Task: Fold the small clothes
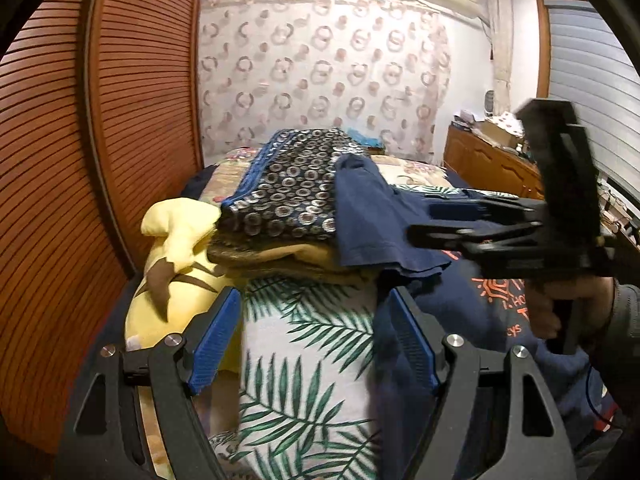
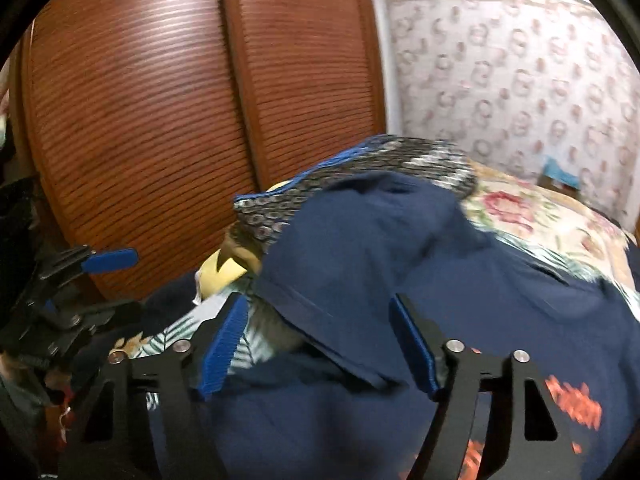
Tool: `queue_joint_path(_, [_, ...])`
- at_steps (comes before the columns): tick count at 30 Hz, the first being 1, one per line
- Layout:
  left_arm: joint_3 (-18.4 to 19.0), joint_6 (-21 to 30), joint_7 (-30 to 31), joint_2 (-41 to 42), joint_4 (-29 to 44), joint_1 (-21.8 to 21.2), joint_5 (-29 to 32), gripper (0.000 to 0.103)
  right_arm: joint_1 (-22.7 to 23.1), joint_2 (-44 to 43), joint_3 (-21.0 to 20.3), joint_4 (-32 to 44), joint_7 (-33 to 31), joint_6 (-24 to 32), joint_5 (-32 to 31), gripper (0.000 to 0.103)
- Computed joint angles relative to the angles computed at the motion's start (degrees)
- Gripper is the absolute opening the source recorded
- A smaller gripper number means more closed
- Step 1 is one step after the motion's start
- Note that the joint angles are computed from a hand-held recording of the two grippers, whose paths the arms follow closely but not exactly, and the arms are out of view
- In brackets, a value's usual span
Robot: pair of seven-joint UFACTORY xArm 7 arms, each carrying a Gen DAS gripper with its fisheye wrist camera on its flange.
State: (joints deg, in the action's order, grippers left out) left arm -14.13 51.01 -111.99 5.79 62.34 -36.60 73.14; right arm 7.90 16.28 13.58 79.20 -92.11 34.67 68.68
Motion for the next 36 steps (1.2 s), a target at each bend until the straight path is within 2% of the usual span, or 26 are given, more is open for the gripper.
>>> queue_joint_path(6, [-0.27,-0.09,-1.18,-1.21,-2.02,0.37,-0.07,0.077,4.59,6.29,1.84,4.85,4.91,-8.07,-10.00,0.051])
queue_joint_path(8, [-0.46,-0.24,-1.56,-1.27,-2.30,0.43,0.00,0.077,6.08,7.99,1.81,5.72,7.59,-12.23,-14.15,0.038])
queue_joint_path(9, [-0.51,-0.30,-1.64,-1.19,-2.32,0.46,0.02,0.077,6.56,8.41,1.48,5.95,9.25,-13.62,-16.27,0.027])
queue_joint_path(11, [-0.55,-0.45,-1.89,-1.14,-2.50,0.51,0.23,0.077,5.04,8.30,2.90,5.95,9.78,-13.56,-16.86,0.020])
queue_joint_path(12, [-0.53,-0.69,-2.17,-1.03,-2.51,0.55,0.38,0.077,4.45,7.98,3.85,6.07,10.43,-13.13,-16.97,0.011])
queue_joint_path(15, [-0.18,-1.77,-2.33,-0.46,-2.21,0.91,0.59,0.077,0.36,5.73,7.15,4.54,7.75,-11.83,-14.16,0.004])
queue_joint_path(17, [-0.02,-2.20,-2.30,0.00,-1.84,0.92,0.86,0.077,-0.98,4.42,7.67,3.84,6.43,-10.91,-11.42,0.005])
queue_joint_path(19, [0.05,-2.42,-2.09,0.52,-1.32,0.72,1.08,0.077,-2.64,4.07,7.33,4.64,4.63,-6.98,-8.17,0.005])
queue_joint_path(23, [0.52,-2.97,-1.30,1.71,0.01,0.29,1.13,0.077,-3.47,2.87,4.32,5.27,4.82,-2.09,-4.32,0.004])
queue_joint_path(25, [0.77,-3.37,-0.79,2.56,0.90,0.04,1.26,0.077,-3.20,4.29,2.69,7.54,7.50,-1.64,-3.85,0.005])
queue_joint_path(26, [0.93,-3.45,-0.48,2.94,1.32,-0.11,1.25,0.077,-3.20,5.28,1.65,9.26,10.28,-1.58,-4.68,0.005])
queue_joint_path(28, [1.31,-3.80,0.25,3.81,2.21,-0.36,0.98,0.077,-1.84,8.76,-0.24,13.14,17.98,-4.94,-8.48,0.005])
queue_joint_path(29, [1.52,-4.02,0.53,4.33,2.76,-0.51,0.98,0.077,-0.97,10.42,-1.42,14.86,22.43,-6.78,-11.65,0.009])
queue_joint_path(31, [1.92,-4.42,0.70,4.89,3.32,-0.91,1.11,0.077,0.13,12.76,-3.81,17.30,29.95,-7.65,-17.75,0.027])
queue_joint_path(36, [2.94,-5.13,2.77,7.21,6.29,-1.82,0.85,0.077,-4.13,10.96,0.25,13.31,26.34,-11.00,-18.68,0.042])
